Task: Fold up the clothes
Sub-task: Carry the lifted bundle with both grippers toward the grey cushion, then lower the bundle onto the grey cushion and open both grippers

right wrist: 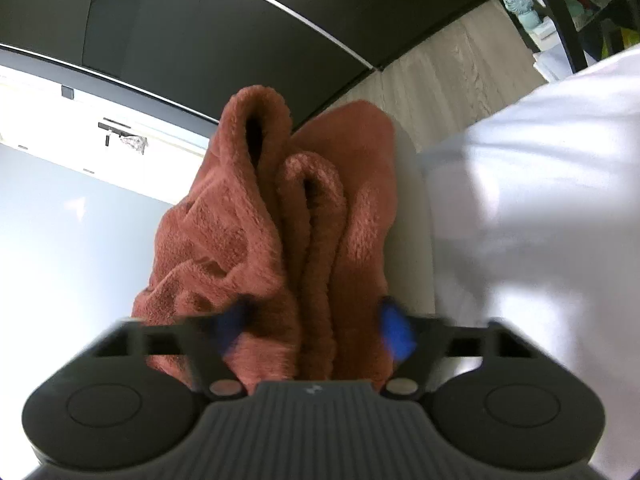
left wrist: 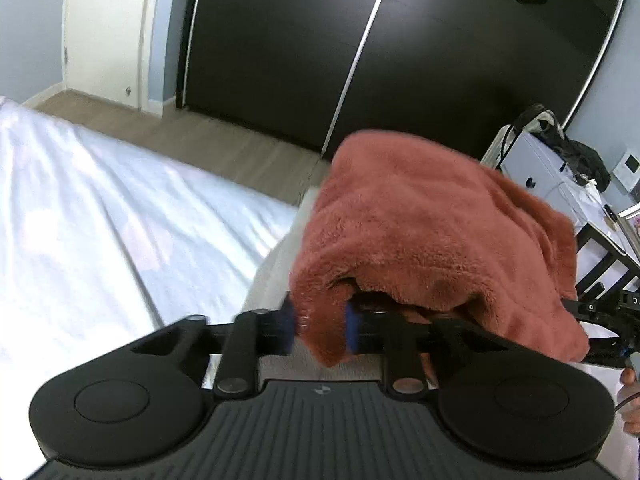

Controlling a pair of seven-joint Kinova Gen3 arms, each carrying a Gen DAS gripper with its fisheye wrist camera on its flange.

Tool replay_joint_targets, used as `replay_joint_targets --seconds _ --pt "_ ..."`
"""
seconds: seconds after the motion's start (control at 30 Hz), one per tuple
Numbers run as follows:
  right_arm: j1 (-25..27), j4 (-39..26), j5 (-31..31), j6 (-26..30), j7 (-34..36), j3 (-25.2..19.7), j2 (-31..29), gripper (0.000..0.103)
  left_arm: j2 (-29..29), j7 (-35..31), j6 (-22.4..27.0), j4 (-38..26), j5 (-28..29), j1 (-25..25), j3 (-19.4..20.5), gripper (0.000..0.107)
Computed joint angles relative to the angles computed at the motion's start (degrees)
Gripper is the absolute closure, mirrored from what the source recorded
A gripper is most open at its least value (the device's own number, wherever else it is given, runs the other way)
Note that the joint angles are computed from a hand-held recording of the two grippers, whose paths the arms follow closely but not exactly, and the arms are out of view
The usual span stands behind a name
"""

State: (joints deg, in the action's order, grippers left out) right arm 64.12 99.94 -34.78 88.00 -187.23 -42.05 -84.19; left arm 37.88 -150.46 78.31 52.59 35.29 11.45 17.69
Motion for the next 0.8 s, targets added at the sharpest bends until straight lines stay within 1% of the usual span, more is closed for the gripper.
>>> replay_joint_targets --seconds 0.03,0.07,0.1,0.13,0.27,0.33,0.4,0.47,0.53,0.6,0.67,0.73,0.8 --pt "0.3 -1.0 1.1 0.3 1.1 -0.3 0.7 0.057 -0.4 -1.8 -0.8 0.6 0.8 -0.6 0.6 0.093" --pt "0.4 -2.0 2.2 0.5 2.3 -0.4 1.3 0.059 -0.8 -3.3 -1.5 1.0 1.0 -1.0 0.9 0.094" --pt "0.3 -2.9 3.3 0.6 3.6 -0.4 1.7 0.064 -0.9 -4.0 -1.8 1.2 0.4 -0.6 0.5 0.094" --pt "0.2 -3.4 4.1 0.6 4.6 -0.2 1.9 0.066 -1.0 -4.7 -2.2 1.4 -0.4 -0.2 0.1 0.094" --pt "-0.8 -1.5 1.8 0.7 5.3 -0.4 2.4 0.069 -1.1 -6.6 -4.2 3.1 -4.0 1.4 -1.3 0.095" --pt "-1.4 1.1 -0.7 0.2 3.7 -0.8 0.9 0.069 -0.5 -6.3 -5.5 4.8 -6.0 2.2 -2.3 0.095" --pt "-1.7 2.6 -2.8 -0.5 3.0 -1.8 -0.1 0.069 -0.1 -5.9 -6.7 6.3 -6.7 2.0 -2.4 0.095" --pt "-1.8 3.1 -3.5 -0.7 2.7 -2.3 -0.9 0.069 -0.7 -6.0 -8.1 8.1 -6.7 1.6 -2.0 0.095" --pt "-1.8 3.2 -3.7 -0.8 2.7 -2.2 -0.7 0.066 -1.5 -5.9 -8.3 8.1 -7.6 1.7 -2.0 0.094" --pt "-1.8 2.2 -2.7 -0.2 4.5 -2.6 1.3 0.063 -2.3 -7.0 -7.3 7.8 -7.8 1.1 -1.5 0.092" --pt "-1.7 0.2 -0.9 0.6 7.1 -3.1 3.3 0.059 -1.9 -7.9 -3.9 5.1 -7.4 0.0 -1.0 0.088" --pt "-1.5 -2.7 1.5 2.2 9.5 -3.2 4.8 0.059 -2.3 -9.2 -1.8 3.6 -7.0 -1.1 -0.9 0.086" --pt "-0.7 -6.8 5.0 5.1 12.7 -3.5 6.2 0.059 -2.6 -10.5 1.3 1.8 -6.5 -2.1 -0.8 0.080"
